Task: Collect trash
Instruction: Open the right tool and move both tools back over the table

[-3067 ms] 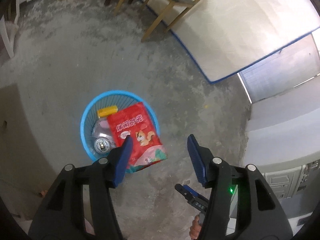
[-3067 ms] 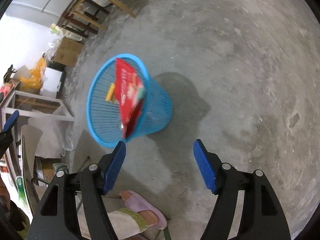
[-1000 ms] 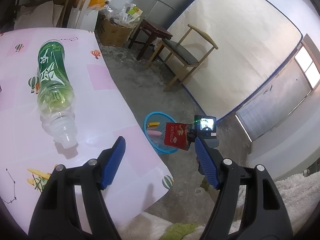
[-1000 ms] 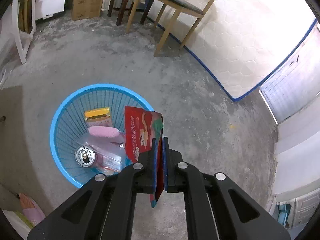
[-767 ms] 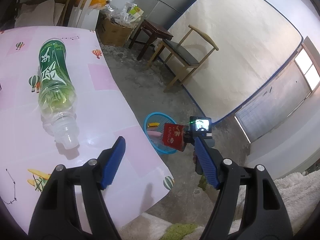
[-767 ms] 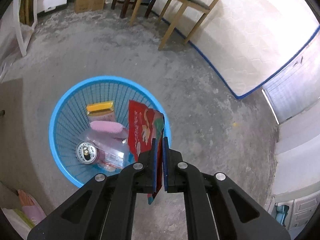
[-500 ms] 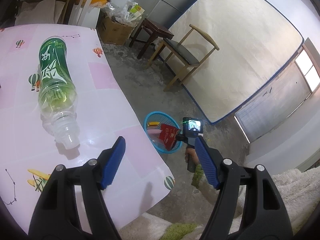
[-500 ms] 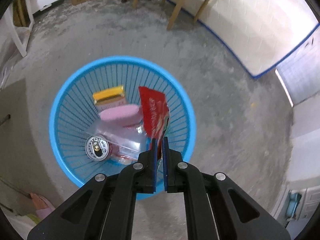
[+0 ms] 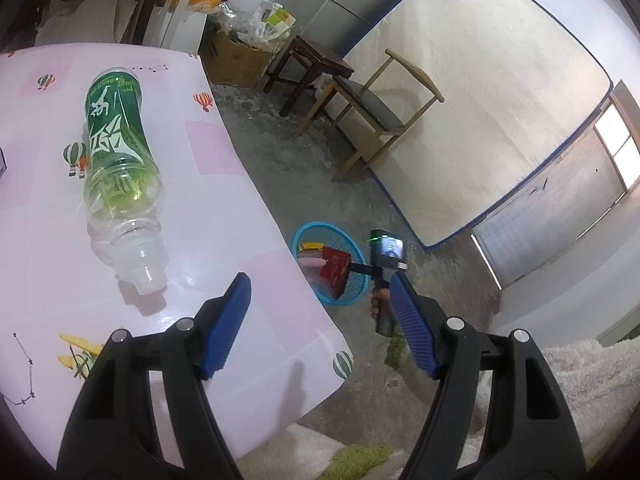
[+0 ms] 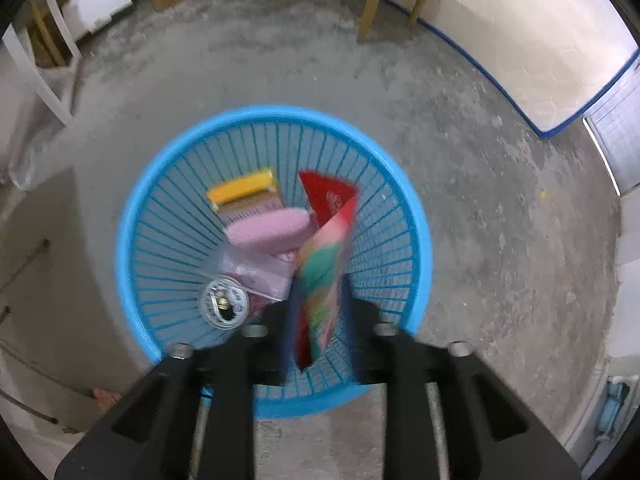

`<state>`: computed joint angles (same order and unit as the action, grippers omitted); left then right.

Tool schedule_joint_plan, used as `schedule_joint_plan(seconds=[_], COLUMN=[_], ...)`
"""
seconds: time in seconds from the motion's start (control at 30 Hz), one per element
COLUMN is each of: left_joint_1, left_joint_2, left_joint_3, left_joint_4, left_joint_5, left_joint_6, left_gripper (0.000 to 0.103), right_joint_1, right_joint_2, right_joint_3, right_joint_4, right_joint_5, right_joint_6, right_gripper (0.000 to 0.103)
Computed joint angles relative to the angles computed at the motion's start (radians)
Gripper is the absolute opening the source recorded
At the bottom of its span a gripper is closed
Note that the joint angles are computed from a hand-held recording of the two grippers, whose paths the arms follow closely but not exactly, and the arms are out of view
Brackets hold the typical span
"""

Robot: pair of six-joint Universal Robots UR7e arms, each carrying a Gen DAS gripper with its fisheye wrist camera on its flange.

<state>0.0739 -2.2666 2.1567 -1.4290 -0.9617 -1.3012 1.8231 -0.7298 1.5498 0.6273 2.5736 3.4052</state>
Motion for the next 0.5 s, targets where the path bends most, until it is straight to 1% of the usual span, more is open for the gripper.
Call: schedule_joint_plan(seconds=[0.03, 0.1, 0.13, 0.23, 0.27, 0.3, 0.37, 0.4, 0.43, 0.47, 0.5], left_joint_1=[-0.008, -0.018, -0.03, -0.075, -0.095, -0.109, -0.15, -0.157, -0.183, -0.204, -0.246], left_joint_2=[-0.004, -0.011, -0.018, -0.039, -0.048, -0.053, -0.069, -0.071, -0.077, -0.082, -0.088], left_joint_3=[-0.002, -0.007, -0.01, -0.028, -0.035, -0.043, -0.066, -0.076, -0.09, -0.102, -0.122], left_joint_4=[0.012, 0.031, 0.052, 0.136, 0.172, 0.2, 0.286, 0.311, 0.362, 0.402, 0.476], left_joint_5=[0.003, 0.009, 0.014, 0.03, 0.034, 0.036, 0.04, 0.041, 0.042, 0.043, 0.044], left_joint_6=[-0.011, -0.024, -0.04, -0.106, -0.137, -0.161, -0.236, -0.255, -0.299, -0.333, -0.396], left_gripper=[0.068, 0.068, 0.069, 0.071, 0.071, 0.072, 0.073, 0.073, 0.074, 0.075, 0.076], right_joint_1=[0.015, 0.049, 0.071, 0.135, 0.17, 0.189, 0.254, 0.277, 0.304, 0.335, 0.352], right_joint_2=[-0.023, -0.077, -0.11, -0.189, -0.223, -0.247, -0.286, -0.294, -0.296, -0.298, -0.297], right_joint_3=[0.014, 0.045, 0.065, 0.099, 0.109, 0.112, 0.11, 0.104, 0.09, 0.069, 0.055], right_joint_4=[-0.012, -0.026, -0.032, -0.025, -0.016, -0.013, -0.007, 0.0, 0.011, 0.018, 0.023], right_joint_5=[-0.002, -0.018, -0.03, -0.063, -0.091, -0.114, -0.168, -0.187, -0.215, -0.264, -0.3], right_joint_6=[-0.002, 0.006, 0.018, 0.064, 0.088, 0.094, 0.112, 0.12, 0.128, 0.131, 0.134], right_gripper=[0.038, 0.043, 0.046, 0.051, 0.056, 0.059, 0.07, 0.073, 0.076, 0.077, 0.078])
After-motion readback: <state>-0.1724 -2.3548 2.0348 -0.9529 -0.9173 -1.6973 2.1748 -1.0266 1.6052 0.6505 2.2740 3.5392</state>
